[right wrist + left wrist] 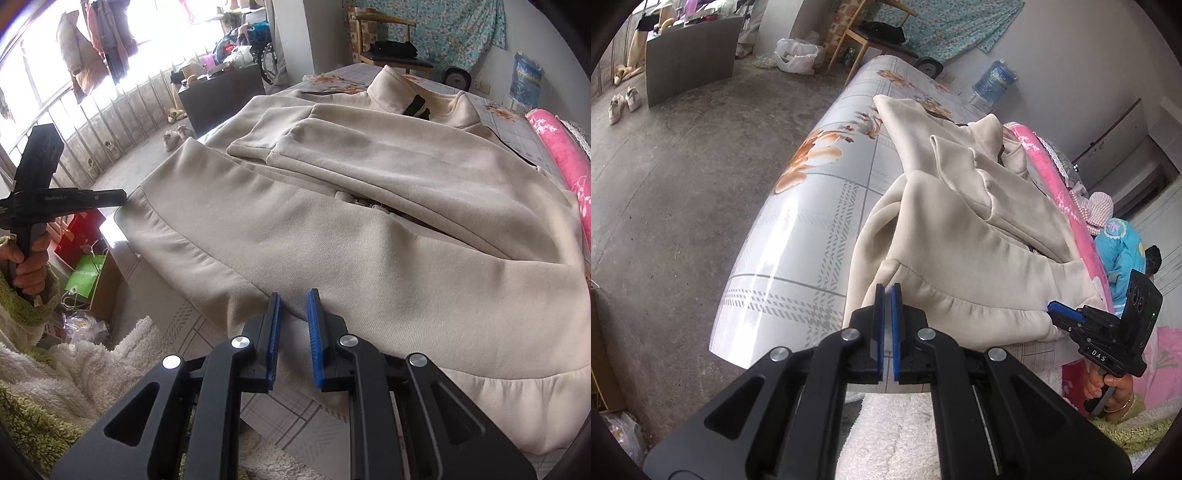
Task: Fold large clothes
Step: 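Open both grippers and move them over the jacket collar, then grasp the jacket collar with both grippers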
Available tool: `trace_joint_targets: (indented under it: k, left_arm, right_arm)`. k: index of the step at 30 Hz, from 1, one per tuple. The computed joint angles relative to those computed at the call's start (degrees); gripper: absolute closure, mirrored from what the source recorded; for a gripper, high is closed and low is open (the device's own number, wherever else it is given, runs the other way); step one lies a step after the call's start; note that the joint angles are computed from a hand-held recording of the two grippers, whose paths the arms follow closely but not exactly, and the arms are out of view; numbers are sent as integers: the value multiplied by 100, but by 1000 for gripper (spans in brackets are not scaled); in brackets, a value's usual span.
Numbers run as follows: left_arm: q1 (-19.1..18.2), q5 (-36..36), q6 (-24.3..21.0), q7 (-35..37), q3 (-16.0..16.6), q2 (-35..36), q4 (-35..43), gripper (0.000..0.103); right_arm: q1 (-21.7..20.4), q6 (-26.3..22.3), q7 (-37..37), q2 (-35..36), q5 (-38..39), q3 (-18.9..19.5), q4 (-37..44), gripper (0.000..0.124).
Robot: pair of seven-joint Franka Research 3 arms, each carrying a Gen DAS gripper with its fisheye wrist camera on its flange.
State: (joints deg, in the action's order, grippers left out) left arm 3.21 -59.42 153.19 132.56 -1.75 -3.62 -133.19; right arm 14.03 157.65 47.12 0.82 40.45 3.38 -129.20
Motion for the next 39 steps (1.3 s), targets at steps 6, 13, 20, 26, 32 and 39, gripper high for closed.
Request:
trace_joint_targets:
  k: [6, 13, 20, 26, 32, 39]
  left_arm:
    - [-151, 99, 122, 263, -123, 62, 275, 81]
    - [-378, 2457, 946, -1341, -496, 661, 686, 63]
    - [-297, 4259, 978, -2746, -674, 1233, 1052, 46]
    - [-189, 4940, 776, -3231, -674, 1112, 1130, 39]
    - [-111, 5359, 432, -3527, -600, 1199, 1735, 26]
    - [-25, 5538, -96, -3614, -752, 1993, 3404, 21]
  right_arm:
    - [-76, 219, 610, -147, -423, -84, -5, 79]
    - [-471, 635, 2958, -155, -2611, -292, -79, 69]
    - [-708, 291, 4386, 224, -3781, -461, 91, 54]
    - [-745, 234, 3901, 142, -3032, -420, 193, 52]
    - [-822, -41, 3322, 262, -2226, -413, 840, 50]
    - [-923, -386, 2697, 938, -1722, -383, 2282, 43]
